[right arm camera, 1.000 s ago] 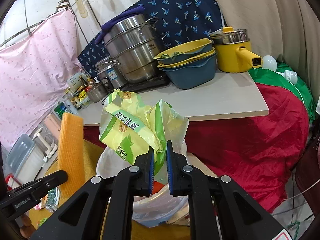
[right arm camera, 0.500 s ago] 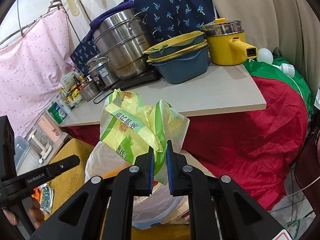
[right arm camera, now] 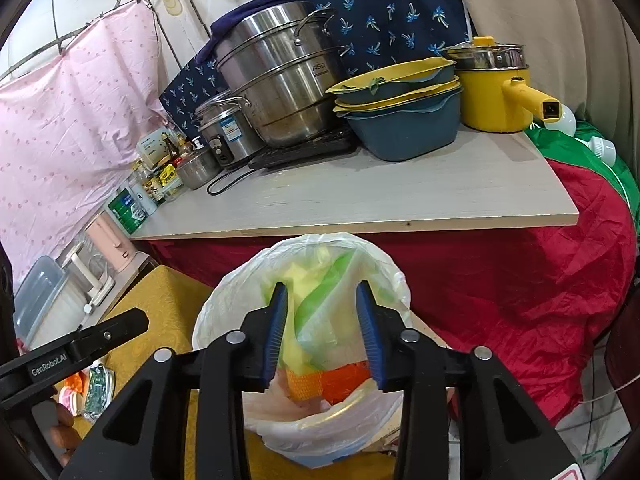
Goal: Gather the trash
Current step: 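Open both grippers to drop the foam net and snack bag into the bin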
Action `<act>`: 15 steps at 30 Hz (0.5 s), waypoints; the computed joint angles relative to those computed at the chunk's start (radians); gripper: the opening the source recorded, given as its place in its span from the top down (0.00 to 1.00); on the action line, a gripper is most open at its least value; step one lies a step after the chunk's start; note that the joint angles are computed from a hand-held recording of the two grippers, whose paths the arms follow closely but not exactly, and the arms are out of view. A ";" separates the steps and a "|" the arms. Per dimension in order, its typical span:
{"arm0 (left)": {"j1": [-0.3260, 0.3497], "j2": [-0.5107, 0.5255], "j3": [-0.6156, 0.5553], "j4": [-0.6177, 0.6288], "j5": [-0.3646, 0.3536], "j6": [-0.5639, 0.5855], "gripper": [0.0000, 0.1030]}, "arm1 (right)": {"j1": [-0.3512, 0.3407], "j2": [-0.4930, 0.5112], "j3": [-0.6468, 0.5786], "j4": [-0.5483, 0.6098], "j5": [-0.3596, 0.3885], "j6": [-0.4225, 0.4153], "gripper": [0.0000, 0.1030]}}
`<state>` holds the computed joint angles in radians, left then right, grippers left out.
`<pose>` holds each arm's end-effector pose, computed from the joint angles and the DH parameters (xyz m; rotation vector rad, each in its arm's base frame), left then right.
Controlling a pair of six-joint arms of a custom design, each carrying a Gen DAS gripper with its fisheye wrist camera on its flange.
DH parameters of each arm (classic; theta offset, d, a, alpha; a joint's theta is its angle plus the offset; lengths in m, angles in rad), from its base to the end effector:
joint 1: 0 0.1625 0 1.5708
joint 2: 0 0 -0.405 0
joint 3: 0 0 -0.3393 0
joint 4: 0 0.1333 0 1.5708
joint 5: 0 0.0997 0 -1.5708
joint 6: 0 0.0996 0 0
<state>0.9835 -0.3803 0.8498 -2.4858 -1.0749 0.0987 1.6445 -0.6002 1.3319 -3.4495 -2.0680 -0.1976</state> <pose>-0.2964 -0.7714 0.1232 0.7541 2.5670 -0.7506 0.1377 -0.6992 0.2194 -0.0607 -2.2586 1.4024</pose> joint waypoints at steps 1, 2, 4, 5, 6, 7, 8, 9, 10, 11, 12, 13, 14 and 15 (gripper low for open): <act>0.001 -0.003 0.004 -0.004 0.002 0.001 0.50 | 0.001 0.003 -0.004 0.003 0.000 0.001 0.63; 0.002 -0.008 0.010 -0.008 0.003 0.001 0.50 | 0.004 0.006 -0.008 0.004 -0.001 0.000 0.63; 0.004 -0.019 0.028 -0.020 0.008 0.001 0.50 | 0.008 0.008 -0.012 0.007 -0.003 -0.001 0.63; 0.005 -0.024 0.035 -0.025 0.008 0.001 0.50 | 0.009 0.008 -0.011 0.006 -0.003 -0.001 0.62; 0.005 -0.031 0.047 -0.033 0.009 0.000 0.49 | 0.011 0.008 -0.011 0.006 -0.004 -0.002 0.62; 0.006 -0.039 0.060 -0.042 0.011 -0.002 0.49 | 0.012 0.008 -0.011 0.007 -0.005 -0.003 0.62; 0.007 -0.045 0.069 -0.047 0.012 -0.002 0.49 | 0.015 0.008 -0.011 0.007 -0.007 -0.005 0.62; 0.008 -0.051 0.077 -0.051 0.013 -0.003 0.49 | 0.018 0.008 -0.010 0.006 -0.007 -0.006 0.62; 0.008 -0.058 0.087 -0.055 0.015 -0.005 0.49 | 0.021 0.009 -0.010 0.007 -0.009 -0.007 0.62; 0.009 -0.068 0.100 -0.063 0.018 -0.007 0.47 | 0.024 0.010 -0.010 0.008 -0.009 -0.009 0.62; 0.009 -0.076 0.113 -0.072 0.024 -0.009 0.43 | 0.027 0.011 -0.011 0.009 -0.010 -0.010 0.61; 0.008 -0.086 0.131 -0.090 0.033 -0.012 0.36 | 0.032 0.012 -0.012 0.011 -0.011 -0.012 0.61; 0.008 -0.102 0.158 -0.121 0.042 -0.014 0.34 | 0.036 0.014 -0.014 0.013 -0.011 -0.015 0.61; 0.009 -0.112 0.173 -0.133 0.044 -0.015 0.34 | 0.042 0.017 -0.014 0.013 -0.013 -0.019 0.60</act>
